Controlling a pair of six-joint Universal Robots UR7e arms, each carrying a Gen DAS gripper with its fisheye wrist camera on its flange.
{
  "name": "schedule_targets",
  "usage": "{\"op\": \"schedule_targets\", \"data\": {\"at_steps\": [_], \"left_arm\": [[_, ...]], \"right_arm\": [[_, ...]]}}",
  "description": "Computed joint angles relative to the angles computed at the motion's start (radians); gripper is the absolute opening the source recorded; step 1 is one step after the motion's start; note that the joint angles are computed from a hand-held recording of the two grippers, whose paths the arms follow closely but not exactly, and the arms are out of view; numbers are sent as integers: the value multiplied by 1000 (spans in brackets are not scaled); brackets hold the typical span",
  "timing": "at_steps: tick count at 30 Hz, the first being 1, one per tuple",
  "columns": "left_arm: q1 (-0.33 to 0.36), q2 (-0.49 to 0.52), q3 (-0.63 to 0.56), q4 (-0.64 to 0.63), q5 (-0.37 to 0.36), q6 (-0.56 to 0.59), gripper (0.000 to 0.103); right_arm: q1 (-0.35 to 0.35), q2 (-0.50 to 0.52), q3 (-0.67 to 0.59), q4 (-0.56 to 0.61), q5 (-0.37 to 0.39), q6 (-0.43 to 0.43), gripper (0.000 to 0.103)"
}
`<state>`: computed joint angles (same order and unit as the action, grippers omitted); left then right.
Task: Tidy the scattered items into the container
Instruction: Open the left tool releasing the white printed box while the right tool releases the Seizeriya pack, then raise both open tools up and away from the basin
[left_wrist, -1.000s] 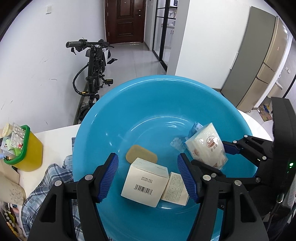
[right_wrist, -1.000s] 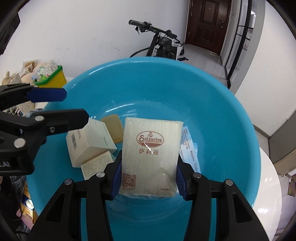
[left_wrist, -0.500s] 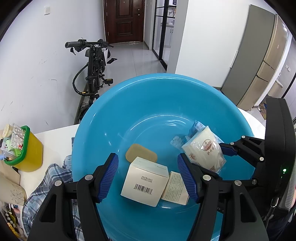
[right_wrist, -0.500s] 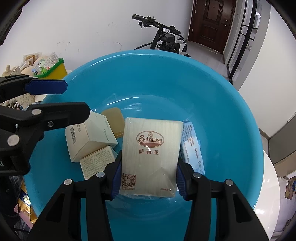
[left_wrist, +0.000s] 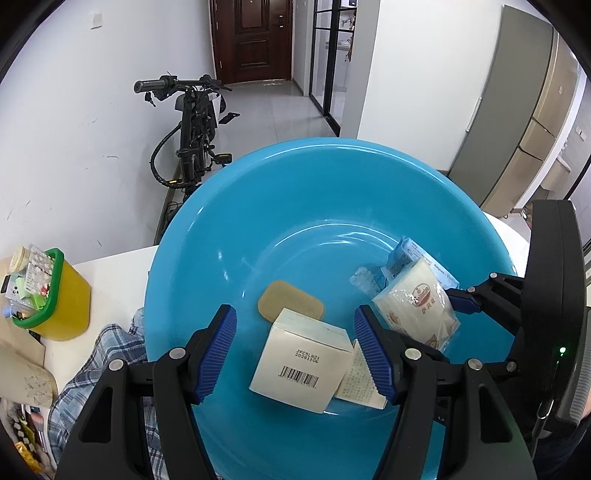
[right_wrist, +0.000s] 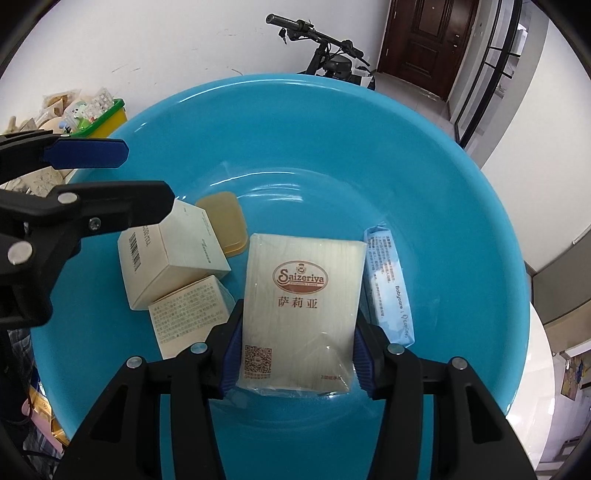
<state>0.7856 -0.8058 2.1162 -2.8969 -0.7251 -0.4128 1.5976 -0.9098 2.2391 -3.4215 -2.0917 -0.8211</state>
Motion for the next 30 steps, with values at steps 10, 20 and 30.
{"op": "schedule_targets", "data": {"at_steps": [10, 20, 30], "left_arm": [[1, -3, 3, -4, 3, -10, 69], [-2, -4, 4, -10, 8, -10, 69], [-44, 17, 51, -224, 99, 50, 75]], "right_arm": [[10, 11, -2, -36, -7, -3, 61], [15, 10, 0, -69, 13, 11, 76], [17, 16, 9, -231, 58, 30, 80]]}}
